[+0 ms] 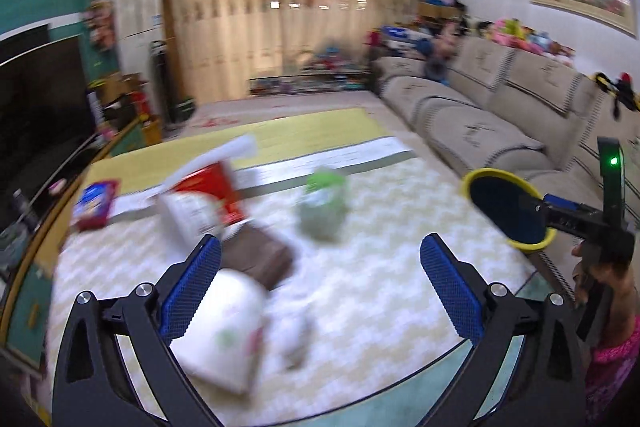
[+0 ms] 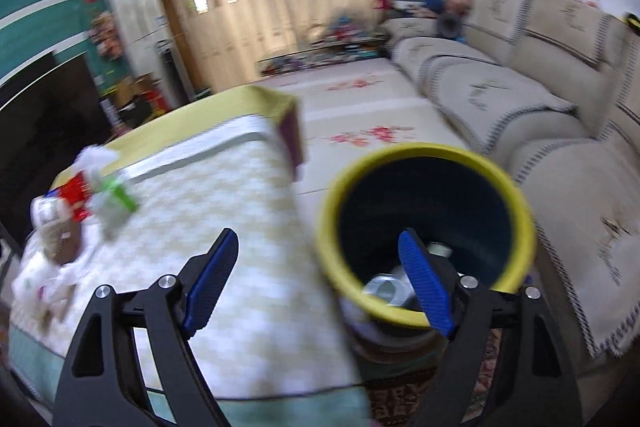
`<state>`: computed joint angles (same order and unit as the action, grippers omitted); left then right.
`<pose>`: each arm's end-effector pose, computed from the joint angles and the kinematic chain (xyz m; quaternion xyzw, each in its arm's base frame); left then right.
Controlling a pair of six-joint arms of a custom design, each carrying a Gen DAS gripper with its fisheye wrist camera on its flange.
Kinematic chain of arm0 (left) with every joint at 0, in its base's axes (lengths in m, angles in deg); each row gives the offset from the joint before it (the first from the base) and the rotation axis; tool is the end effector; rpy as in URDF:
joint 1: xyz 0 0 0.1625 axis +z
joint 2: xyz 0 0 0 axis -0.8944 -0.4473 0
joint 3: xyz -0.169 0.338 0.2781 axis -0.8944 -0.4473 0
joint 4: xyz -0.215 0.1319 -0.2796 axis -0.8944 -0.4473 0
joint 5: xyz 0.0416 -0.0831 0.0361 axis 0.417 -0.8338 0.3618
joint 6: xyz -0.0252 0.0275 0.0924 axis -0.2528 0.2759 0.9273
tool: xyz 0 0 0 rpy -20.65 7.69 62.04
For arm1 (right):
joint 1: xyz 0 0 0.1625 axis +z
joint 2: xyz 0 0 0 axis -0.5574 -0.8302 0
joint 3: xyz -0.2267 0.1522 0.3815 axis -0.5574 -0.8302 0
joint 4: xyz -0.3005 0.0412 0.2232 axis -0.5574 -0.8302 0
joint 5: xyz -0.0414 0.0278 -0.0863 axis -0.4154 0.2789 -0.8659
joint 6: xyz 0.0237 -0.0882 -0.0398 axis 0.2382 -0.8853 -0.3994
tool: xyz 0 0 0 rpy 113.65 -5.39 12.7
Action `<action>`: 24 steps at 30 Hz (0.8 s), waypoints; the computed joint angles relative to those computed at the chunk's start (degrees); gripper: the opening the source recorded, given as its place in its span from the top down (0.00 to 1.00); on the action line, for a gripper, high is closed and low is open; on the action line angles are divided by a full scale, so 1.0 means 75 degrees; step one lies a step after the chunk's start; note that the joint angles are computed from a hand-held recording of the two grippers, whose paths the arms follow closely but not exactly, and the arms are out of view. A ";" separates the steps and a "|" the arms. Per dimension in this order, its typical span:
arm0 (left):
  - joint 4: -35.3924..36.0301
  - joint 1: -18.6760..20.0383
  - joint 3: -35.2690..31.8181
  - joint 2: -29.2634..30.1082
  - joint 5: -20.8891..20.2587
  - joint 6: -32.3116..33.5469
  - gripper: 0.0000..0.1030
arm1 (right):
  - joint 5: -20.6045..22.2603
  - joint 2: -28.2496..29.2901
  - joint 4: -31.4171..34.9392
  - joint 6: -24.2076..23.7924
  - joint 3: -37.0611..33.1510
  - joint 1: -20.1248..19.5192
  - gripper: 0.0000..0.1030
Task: Collect trash
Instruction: 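Move both grippers back toward the table, then grasp the green-lidded clear plastic jar with the right gripper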
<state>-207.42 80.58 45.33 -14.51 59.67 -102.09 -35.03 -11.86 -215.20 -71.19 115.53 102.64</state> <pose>-0.3260 -0.3350 0.0976 0.1620 0.8135 -0.4333 0.3524 -0.0468 -0.4981 0.2907 0.2014 -0.8776 0.3705 0.2280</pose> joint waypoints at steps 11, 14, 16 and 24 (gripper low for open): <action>0.1591 -0.0436 0.1139 -0.1326 -0.0242 -0.2205 0.05 | -0.0501 0.1213 0.1101 -0.1042 -0.0392 0.1836 0.24; 0.1447 -0.0388 0.1238 -0.1366 -0.0264 -0.2251 0.05 | -0.0803 0.1608 0.1040 -0.1050 -0.0587 0.2137 0.24; 0.1117 -0.0259 0.1210 -0.1230 -0.0248 -0.2085 0.05 | -0.1064 0.1814 0.0992 -0.0713 -0.0735 0.2335 0.23; 0.0282 -0.0180 0.1355 -0.1025 -0.0296 -0.1621 0.05 | -0.1710 0.2743 0.0440 0.0369 -0.1101 0.2869 0.19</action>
<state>-205.31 79.23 55.49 -22.19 57.45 -114.25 -47.85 8.71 -211.90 -68.42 107.27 124.16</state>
